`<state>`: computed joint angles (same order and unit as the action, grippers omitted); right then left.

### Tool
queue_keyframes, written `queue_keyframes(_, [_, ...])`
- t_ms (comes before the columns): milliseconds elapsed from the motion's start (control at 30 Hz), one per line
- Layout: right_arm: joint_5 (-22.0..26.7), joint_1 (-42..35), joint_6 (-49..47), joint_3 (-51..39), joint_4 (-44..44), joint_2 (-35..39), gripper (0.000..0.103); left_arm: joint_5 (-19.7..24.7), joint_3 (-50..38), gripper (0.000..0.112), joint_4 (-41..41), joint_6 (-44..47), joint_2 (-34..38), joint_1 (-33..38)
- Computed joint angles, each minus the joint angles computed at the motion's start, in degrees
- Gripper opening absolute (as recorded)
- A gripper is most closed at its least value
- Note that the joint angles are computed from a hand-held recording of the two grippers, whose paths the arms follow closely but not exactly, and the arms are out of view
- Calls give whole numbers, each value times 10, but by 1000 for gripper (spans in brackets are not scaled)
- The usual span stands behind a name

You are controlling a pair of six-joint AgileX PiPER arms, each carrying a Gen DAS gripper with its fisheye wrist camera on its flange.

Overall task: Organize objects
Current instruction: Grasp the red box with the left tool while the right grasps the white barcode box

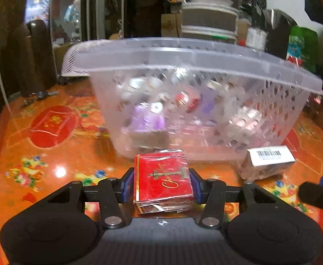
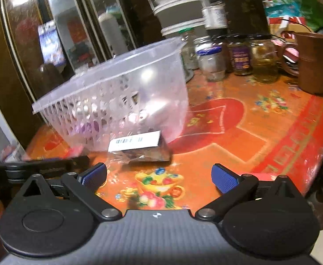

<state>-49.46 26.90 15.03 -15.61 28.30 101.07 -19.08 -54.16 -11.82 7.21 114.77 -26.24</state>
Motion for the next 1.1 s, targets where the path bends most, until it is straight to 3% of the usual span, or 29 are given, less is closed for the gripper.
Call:
queue_keyframes(100, [81, 10, -85, -61, 55, 1, 103, -17, 12, 53, 21, -18, -4, 17])
queue_keyframes(200, [134, 21, -196, -122, 146, 20, 103, -5, 6, 54, 60, -57, 0, 33])
queue_keyframes(400, [192, 17, -348, -210, 259, 55, 103, 3, 0, 54, 97, -92, 7, 43])
queue_keyframes(567, [184, 34, -503, -266, 397, 87, 103, 2, 2, 54, 106, -100, 8, 44])
queue_keyframes(833, [174, 38, -510, -277, 426, 93, 102, 3, 1, 54, 110, -101, 9, 45])
queue_keyframes(967, [153, 47, -503, -275, 435, 95, 93, 0, 2, 54, 90, -80, 10, 41])
queue_keyframes(1033, [135, 54, -485, -267, 429, 95, 79, -3, 3, 54, 77, -67, 10, 38])
queue_keyframes(1100, [128, 57, -462, -256, 412, 92, 78, -4, 4, 54, 60, -48, 10, 35])
